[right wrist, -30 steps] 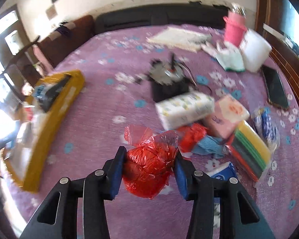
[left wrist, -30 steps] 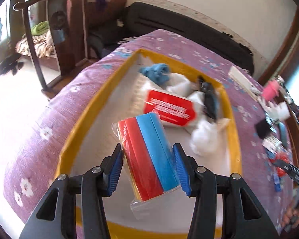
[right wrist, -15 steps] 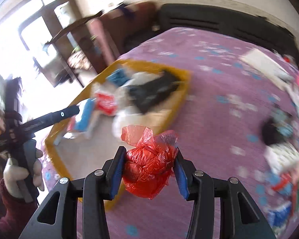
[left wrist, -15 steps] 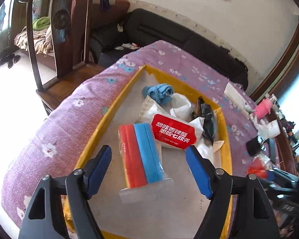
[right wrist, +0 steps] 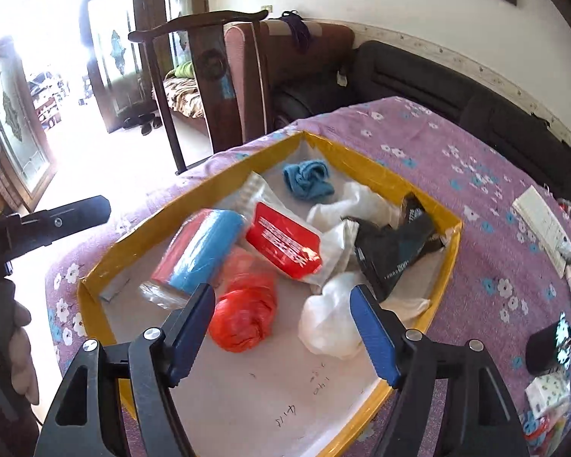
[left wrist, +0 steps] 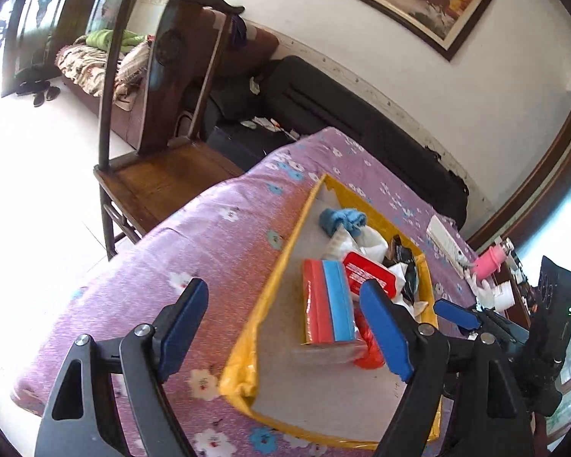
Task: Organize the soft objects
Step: 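Release the sponge pack into the tray with the left tool while the right drops the red bag there, then withdraw both open tools from the tray back over the table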
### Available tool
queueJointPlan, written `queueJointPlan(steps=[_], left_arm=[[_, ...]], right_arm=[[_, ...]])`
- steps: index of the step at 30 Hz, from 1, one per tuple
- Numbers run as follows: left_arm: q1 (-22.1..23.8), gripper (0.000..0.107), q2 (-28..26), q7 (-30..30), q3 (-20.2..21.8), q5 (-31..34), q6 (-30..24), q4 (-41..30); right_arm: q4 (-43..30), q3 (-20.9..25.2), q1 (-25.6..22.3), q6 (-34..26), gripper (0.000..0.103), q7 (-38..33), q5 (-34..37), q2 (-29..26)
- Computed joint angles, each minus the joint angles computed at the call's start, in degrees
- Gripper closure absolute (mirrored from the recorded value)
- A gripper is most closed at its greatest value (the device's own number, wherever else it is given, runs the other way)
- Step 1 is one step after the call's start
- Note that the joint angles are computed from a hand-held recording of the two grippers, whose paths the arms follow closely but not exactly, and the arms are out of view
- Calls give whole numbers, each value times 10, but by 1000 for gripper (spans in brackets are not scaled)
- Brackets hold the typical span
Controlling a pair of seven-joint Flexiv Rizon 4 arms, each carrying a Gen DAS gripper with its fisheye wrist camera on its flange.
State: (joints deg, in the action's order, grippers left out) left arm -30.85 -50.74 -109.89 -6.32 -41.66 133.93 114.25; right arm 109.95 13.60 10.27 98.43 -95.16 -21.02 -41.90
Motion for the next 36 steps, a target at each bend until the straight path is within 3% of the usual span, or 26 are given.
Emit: queueJointPlan(steps=[1,2,4,6,10,13,14,16,18,21,23,25,27,31,33,34,36], left_arm=[[-2,25,2,-3,2,-3,7,6],[0,25,4,-9,1,-3,14,14],[1,25,5,-13,-1,-3,17,22],[-3,25,8,-12,0,-12,16,29],[-3,25,11,-15,0,-13,16,41],[-4,25,11,-19,0,-2,25,47],[-9,25,10,-14,2,-5,27,46],[-22,25,8,5,7,-18,30,37],[-36,22,5,30,9,-31,31,24],[-81,15,-1,113,18,-117,20,-18],[-97,13,-6,160,12,-154,23,-45],[-100,12,-11,186,-2,-149,29,-71],[-96,12,-17,213,-17,-136,19,-97],[-116,11,-42,284,-29,-146,-45,-177],[-146,11,-62,342,-17,-187,-90,-232],[-164,11,-72,377,-7,-218,-113,-263],[-217,11,-101,483,27,-333,-161,-345]], right_arm=[[4,-47,40,10,43,21,-16,3],[-1,-91,80,0,50,40,-40,1],[-20,-123,132,-32,54,15,4,-8],[-44,-131,151,-59,54,28,-5,-26],[-79,-105,139,-81,54,43,-21,-44],[-86,-25,62,-99,49,11,14,-36],[-74,-9,36,-83,46,2,30,-25],[-42,-22,21,-32,31,6,42,-4],[7,-83,33,53,25,16,67,26],[57,-164,56,136,20,18,116,51],[74,-193,50,164,15,16,148,61],[69,-171,1,155,12,-15,199,69],[52,-112,-78,119,12,-76,276,79],[67,-63,-238,105,12,61,154,71],[79,-58,-318,113,12,196,8,54],[78,-35,-358,107,12,219,-27,47],[62,50,-438,75,12,170,-6,24]])
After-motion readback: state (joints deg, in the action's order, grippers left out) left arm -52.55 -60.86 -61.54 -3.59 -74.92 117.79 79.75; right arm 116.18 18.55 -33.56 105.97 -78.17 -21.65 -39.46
